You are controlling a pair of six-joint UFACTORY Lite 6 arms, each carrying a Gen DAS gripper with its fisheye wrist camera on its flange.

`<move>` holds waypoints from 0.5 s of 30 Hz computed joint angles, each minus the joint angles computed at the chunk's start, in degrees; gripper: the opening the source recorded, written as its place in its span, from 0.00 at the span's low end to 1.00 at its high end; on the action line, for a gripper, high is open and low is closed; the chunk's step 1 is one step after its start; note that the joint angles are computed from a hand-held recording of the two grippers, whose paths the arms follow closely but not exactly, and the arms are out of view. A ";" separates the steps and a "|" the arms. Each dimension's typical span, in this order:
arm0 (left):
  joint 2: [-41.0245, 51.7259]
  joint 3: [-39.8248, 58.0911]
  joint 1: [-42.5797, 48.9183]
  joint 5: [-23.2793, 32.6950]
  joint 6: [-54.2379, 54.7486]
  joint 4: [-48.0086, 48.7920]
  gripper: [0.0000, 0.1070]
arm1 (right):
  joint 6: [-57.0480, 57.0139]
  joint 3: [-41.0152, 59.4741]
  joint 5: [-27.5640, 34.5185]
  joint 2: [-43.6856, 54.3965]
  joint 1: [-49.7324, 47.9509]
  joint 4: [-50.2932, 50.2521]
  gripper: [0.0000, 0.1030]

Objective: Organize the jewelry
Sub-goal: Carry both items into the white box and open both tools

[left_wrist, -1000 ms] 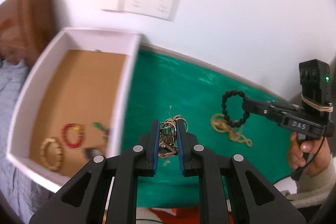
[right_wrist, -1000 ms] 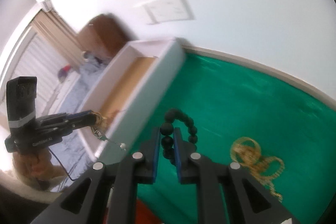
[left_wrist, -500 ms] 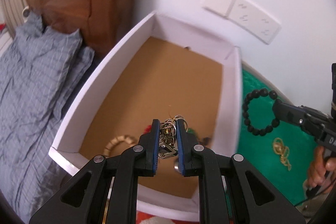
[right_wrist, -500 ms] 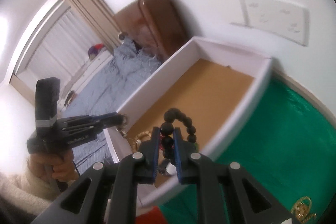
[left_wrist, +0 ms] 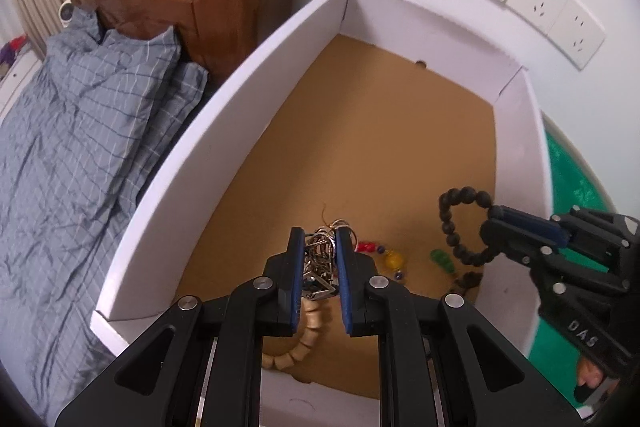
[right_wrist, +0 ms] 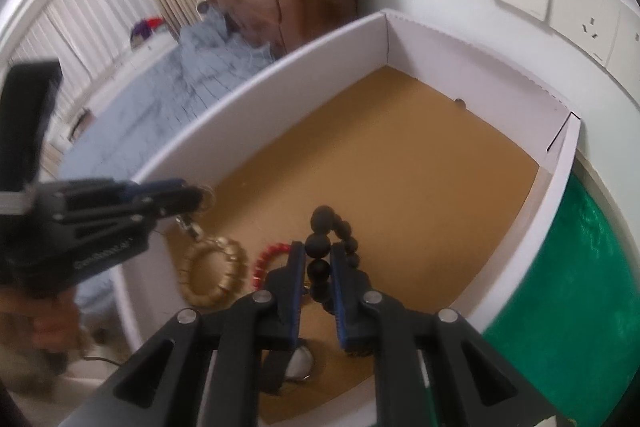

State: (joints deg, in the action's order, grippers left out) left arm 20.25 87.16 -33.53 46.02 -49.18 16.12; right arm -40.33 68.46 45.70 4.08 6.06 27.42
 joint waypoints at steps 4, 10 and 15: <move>0.48 -0.60 -0.61 -0.18 -0.90 1.86 0.13 | 1.74 -1.41 -2.32 0.48 2.45 -0.78 0.14; 0.24 -1.65 -0.85 0.77 -2.81 4.52 0.17 | 4.60 -2.40 -3.14 -0.85 4.67 -1.02 0.36; -1.82 -3.06 -2.17 1.99 -7.01 8.31 0.73 | 6.57 -3.28 -1.98 -4.91 4.11 -1.62 0.55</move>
